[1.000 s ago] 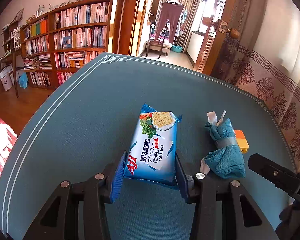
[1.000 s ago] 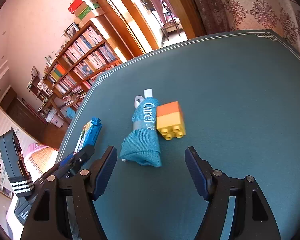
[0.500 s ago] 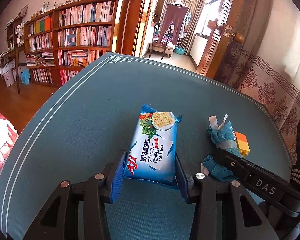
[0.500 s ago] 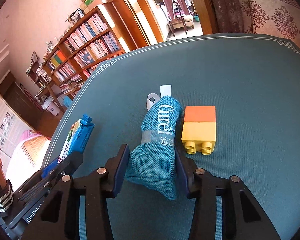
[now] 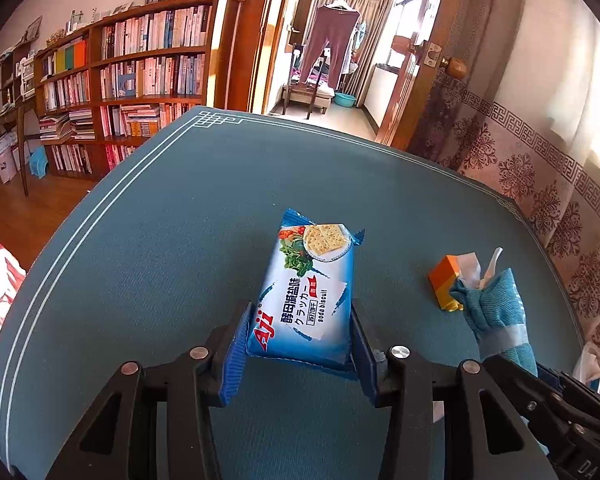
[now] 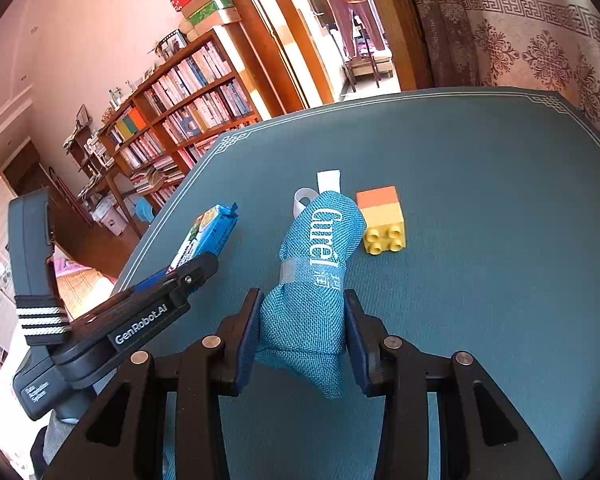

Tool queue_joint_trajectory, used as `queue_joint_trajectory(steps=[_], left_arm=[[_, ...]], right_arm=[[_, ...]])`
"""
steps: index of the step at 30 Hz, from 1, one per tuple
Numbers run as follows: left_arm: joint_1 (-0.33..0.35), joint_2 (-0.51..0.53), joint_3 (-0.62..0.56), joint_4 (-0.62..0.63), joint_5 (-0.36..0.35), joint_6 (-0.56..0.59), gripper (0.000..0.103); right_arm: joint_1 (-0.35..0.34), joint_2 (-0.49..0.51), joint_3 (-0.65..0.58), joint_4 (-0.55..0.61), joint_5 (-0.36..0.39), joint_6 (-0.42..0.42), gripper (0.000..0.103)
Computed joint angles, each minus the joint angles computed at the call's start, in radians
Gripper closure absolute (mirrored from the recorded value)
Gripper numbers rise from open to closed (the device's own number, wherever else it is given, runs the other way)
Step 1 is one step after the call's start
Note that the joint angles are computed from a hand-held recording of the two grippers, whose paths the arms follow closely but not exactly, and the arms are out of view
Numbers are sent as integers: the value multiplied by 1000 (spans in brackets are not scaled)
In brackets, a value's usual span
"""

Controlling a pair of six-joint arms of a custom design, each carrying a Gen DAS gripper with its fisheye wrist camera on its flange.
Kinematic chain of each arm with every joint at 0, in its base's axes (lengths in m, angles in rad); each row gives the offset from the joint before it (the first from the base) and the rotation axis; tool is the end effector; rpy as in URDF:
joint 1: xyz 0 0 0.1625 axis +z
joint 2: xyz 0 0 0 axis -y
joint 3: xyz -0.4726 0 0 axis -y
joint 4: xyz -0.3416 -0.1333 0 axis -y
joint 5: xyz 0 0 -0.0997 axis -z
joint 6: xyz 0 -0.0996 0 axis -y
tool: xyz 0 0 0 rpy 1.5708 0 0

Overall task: Organize objects
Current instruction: 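Carry the towel over the bowl with the right gripper while the left carries the packet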

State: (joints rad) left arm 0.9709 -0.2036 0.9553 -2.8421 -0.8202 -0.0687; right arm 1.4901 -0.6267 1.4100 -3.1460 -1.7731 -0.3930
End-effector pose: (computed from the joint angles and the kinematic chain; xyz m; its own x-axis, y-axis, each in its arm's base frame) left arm -0.3054 -0.8029 0.0111 -0.8266 0.0838 -0.5566 0.4343 0.7239 -0.5360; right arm 0.0513 -0.7710 0.2010 -0.9130 -0.0635 0.4029 -0.3172 0.7316 -0.6034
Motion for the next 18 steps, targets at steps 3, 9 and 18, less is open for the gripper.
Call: queue_joint_trajectory(steps=[3,9,18], left_arm=[[-6,2,7,-2,-16,18,54],[-22,9,20,5,-53,57,54],[-43,24,33,12,-85,126,54]], right_arm=[[-9,-50,92,-72,8,14,62],[-30,-146,263,-225,12,33,62],[-70,-270,442,-395,9,61,62]])
